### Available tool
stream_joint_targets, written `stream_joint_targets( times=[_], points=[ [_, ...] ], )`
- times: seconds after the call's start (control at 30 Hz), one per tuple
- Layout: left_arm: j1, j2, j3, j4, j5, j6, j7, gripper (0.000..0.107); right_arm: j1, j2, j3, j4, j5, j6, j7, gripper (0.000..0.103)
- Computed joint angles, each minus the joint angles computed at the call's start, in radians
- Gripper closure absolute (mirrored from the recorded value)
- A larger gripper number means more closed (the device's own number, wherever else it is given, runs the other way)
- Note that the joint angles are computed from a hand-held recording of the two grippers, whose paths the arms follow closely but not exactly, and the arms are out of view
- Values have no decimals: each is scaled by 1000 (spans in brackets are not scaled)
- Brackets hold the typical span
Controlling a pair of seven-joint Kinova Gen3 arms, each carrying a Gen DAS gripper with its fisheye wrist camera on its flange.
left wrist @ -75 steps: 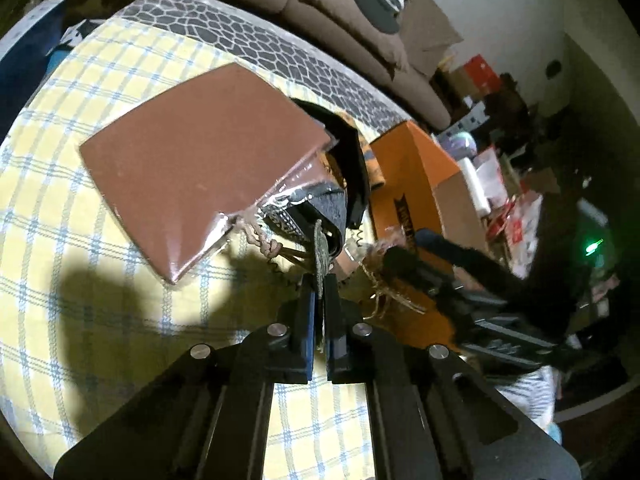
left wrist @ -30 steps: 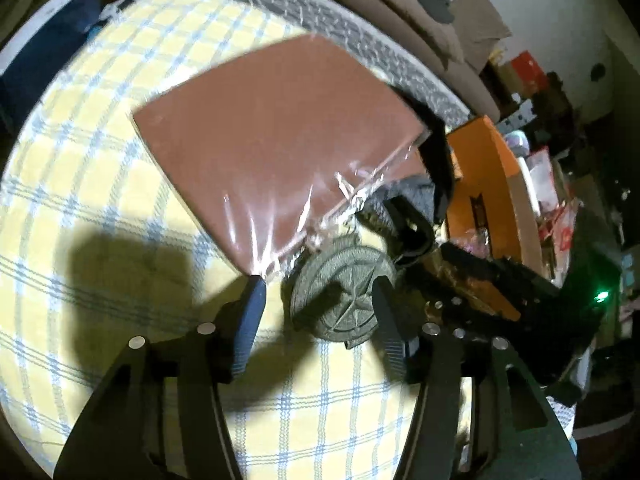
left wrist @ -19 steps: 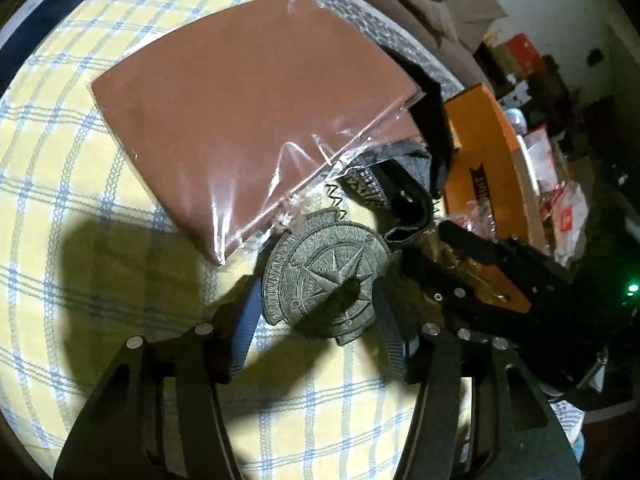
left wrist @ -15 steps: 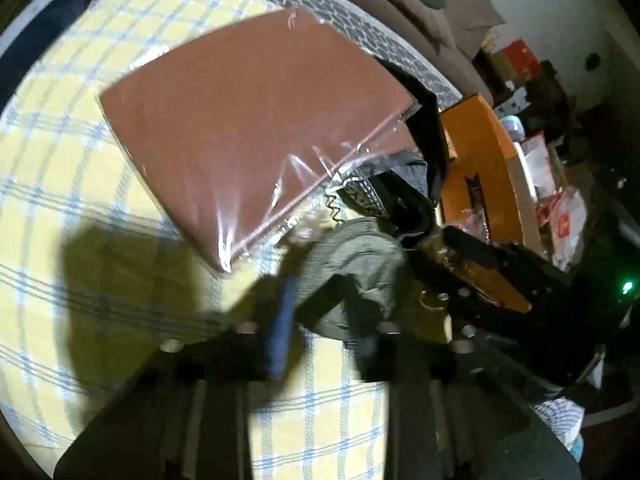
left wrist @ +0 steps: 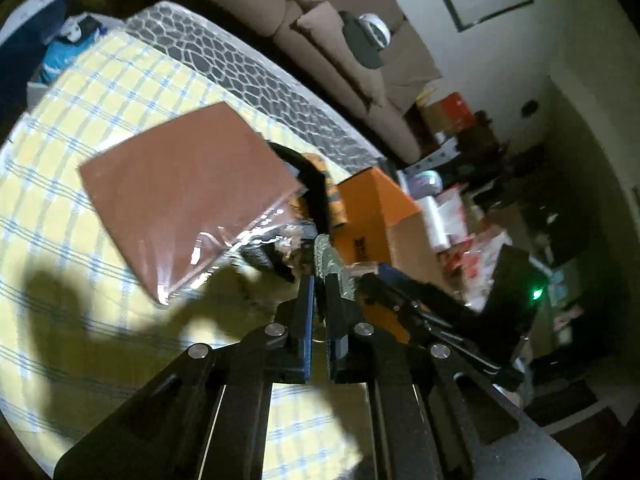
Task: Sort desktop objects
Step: 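Lift the metal disc with the left tool while the right tool grasps the glass jar, then carry the disc and glass jar over the orange box and release both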
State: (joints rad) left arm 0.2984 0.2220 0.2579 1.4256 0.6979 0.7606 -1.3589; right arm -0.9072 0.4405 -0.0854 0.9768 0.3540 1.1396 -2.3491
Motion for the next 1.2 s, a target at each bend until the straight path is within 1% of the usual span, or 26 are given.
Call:
stream_joint_targets(
  times=[0.03, 0.07, 0.13, 0.2, 0.27, 0.33, 0.43, 0.53, 0.6, 0.73, 0.9, 1.07, 1.2],
  points=[
    [-14, 8, 13, 5, 33, -8, -15, 103, 1, -5, -2, 6, -5, -11, -5, 52],
    [-10, 15, 10, 3, 49, -13, -17, 103, -3, -7, -1, 5, -1, -8, -9, 52],
    [0, 25, 10, -2, 48, -26, 1, 103, -15, -4, 3, -5, 12, 9, -15, 52],
    [10, 28, 9, -6, 38, -40, 27, 103, -16, -12, 5, 6, 15, 4, -31, 52],
    [5, 23, 18, 9, 62, -69, 21, 103, -13, -32, 7, 31, 23, -9, -49, 52],
    [-14, 19, 35, 23, 114, -83, -24, 104, 3, -63, 1, 74, 20, -51, -71, 52],
    [-13, 20, 43, 21, 148, -102, -44, 103, 34, -120, -15, 151, 12, -133, -108, 52],
    [-15, 24, 57, 25, 202, -126, -76, 103, 52, -166, -26, 201, 28, -179, -148, 52],
    [-2, 38, 60, 10, 210, -138, -76, 103, 63, -196, -33, 233, 46, -197, -175, 52],
    [44, 84, 68, -45, 166, -142, -39, 103, 87, -241, -54, 276, 79, -187, -208, 52],
    [118, 152, 79, -133, 69, -132, 42, 103, 129, -298, -80, 346, 105, -166, -244, 52],
    [202, 235, 85, -253, -45, -96, 125, 103, 192, -368, -112, 430, 108, -170, -272, 52],
    [265, 285, 76, -336, -122, -63, 181, 103, 237, -412, -137, 487, 117, -155, -297, 52]
  ],
)
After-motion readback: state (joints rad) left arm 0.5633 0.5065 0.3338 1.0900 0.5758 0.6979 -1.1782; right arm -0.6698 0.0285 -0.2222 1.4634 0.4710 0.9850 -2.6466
